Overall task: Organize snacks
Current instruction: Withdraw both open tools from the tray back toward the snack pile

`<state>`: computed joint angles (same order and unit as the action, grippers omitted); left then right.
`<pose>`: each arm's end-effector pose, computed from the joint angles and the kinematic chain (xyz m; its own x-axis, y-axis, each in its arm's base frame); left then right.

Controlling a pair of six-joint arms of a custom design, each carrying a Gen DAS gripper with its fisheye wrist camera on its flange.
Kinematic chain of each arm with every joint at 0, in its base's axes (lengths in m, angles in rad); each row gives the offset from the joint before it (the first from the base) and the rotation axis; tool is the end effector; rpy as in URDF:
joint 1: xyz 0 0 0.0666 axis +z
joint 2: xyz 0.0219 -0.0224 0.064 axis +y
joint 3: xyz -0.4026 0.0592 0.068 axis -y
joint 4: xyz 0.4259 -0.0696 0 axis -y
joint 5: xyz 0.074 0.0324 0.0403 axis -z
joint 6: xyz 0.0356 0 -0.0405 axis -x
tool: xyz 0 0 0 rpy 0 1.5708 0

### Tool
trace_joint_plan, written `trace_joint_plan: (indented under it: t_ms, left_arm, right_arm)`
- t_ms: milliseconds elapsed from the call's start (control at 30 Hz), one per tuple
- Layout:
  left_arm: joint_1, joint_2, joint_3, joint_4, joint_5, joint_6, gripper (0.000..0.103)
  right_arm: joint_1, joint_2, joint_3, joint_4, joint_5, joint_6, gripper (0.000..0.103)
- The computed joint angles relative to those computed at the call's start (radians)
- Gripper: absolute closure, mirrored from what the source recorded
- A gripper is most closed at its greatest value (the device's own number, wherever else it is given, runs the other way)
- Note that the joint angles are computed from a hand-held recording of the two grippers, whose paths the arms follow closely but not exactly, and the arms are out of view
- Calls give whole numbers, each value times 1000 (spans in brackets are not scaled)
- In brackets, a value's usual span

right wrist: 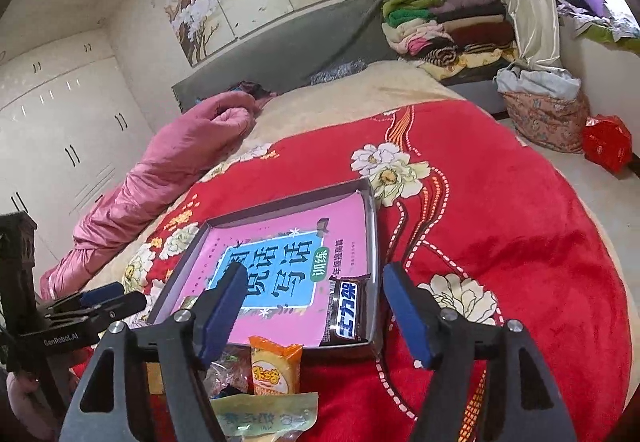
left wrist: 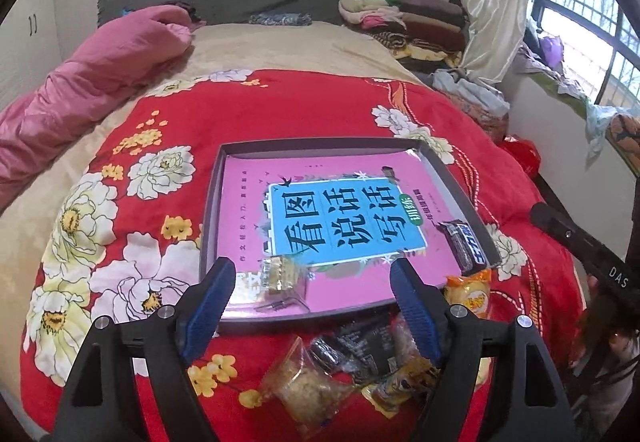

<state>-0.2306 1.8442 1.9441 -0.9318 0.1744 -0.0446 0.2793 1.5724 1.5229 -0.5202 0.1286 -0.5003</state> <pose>0.6733 -0.1648 0.4616 -0.7038 0.2103 -0.6785 0.3706 0.9236 -0.0981 0.5857 0.1628 0.4529 -0.5363 0.3411 -0.7720 0.0999 0.9339 0.3432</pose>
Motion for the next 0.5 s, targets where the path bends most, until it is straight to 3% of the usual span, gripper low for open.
trace_joint_plan:
  t_ms: [233, 500]
  left_arm:
    - [5, -50, -62, 38, -24, -13, 22]
    - [20, -89, -110, 49, -19, -39, 21]
  right_arm:
    - [8, -20, -16, 2, 24, -12, 26]
    - [13, -35, -23, -7, 23, -15, 25]
